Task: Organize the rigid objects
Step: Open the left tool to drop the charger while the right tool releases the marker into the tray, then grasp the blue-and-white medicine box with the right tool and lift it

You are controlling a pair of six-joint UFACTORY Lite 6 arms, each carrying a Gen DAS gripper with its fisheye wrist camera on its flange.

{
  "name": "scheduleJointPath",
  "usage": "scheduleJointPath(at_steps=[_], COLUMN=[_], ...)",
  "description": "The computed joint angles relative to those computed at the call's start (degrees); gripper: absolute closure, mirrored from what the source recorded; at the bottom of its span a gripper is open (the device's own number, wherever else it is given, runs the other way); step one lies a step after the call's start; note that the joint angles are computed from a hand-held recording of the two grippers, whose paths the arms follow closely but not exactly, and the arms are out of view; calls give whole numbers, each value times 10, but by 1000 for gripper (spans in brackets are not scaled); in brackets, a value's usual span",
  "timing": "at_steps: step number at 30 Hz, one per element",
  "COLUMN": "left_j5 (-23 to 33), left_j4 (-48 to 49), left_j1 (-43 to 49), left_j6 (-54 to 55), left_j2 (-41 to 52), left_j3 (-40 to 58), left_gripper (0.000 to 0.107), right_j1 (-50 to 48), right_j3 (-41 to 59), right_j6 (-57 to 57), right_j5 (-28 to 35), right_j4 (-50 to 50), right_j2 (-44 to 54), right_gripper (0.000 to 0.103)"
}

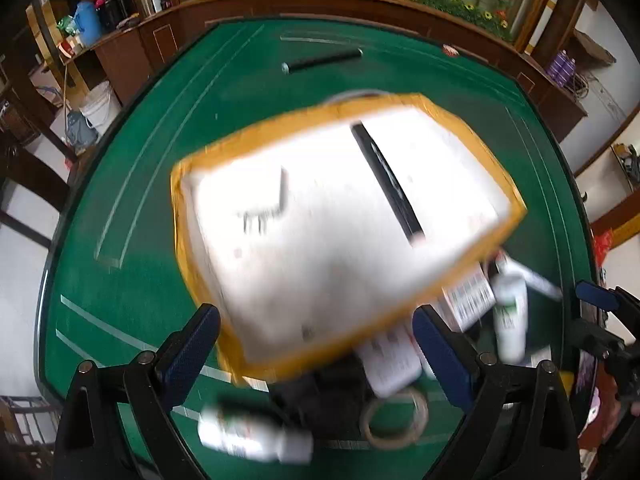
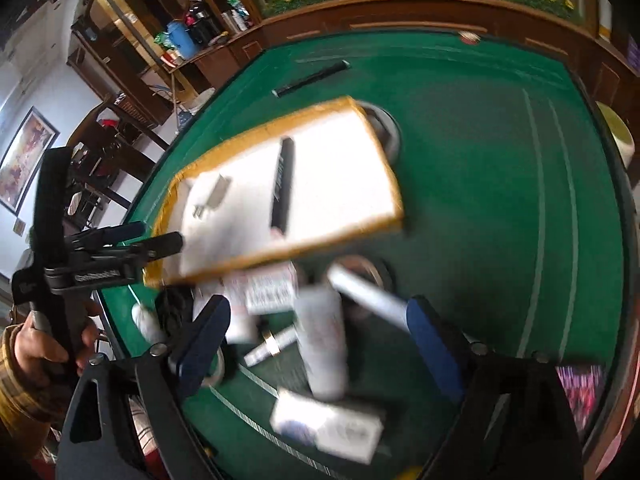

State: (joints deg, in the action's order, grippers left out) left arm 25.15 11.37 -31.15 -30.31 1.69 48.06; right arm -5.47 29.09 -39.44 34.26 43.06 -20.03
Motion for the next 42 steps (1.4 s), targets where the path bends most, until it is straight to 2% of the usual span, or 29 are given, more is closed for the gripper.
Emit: scheduleJointPath(at_steps=[4,8,13,18,25,26,27,28,30,37,38,40,41,42], left_j5=[22,35,24,-8,-38,-42,-49,-52,-53,-49,-49,-48,-51,-53], left_j4=[-8,-45,-20,35,87,88,81,80,78,24,22,43,45,42], left_j1=[-39,-87,-165,-204,-212,-212,-210,-209,-213,-234,-238,-261,-263,-264], left_j6=[-38,-58,-135,-215,-292,-298,-297,-298,-296,-257,-257,-299,-302,-303], left_j2=[-79,-137,-94,-35,43,44,43,42,30,-24,-32,-91,-103,-111], left_j3=[-73,-133,-143,-131,-93,-95,-100,-104,-111,-159,-166,-233,-245,-252], left_gripper=[8,8,8,8,10,17,35,35,45,44,44,44,44,44], right_j1=[-69,-104,-104,-95,-45,-34,-23,-16,8,91,103,130,137,142], right_j3=[-66,-105,-122,-127,-138,-138,-137,-136,-136,-136,-133,-131,-131,-132], right_j6=[-5,-15,-17,-23,-8,-11,-13,-15,-21,-40,-35,-13,-7,-2], right_j5=[69,117,131,129,100,91,80,72,44,-33,-41,-60,-64,-66], right_j4=[-32,-48,-56,-59,-66,-64,-61,-61,-60,-66,-73,-97,-104,-111], right_j2=[-87,-135,-152,-145,-126,-119,-112,-108,-92,-58,-50,-30,-22,-19], right_gripper=[13,13,13,13,13,13,13,13,13,14,19,38,52,57])
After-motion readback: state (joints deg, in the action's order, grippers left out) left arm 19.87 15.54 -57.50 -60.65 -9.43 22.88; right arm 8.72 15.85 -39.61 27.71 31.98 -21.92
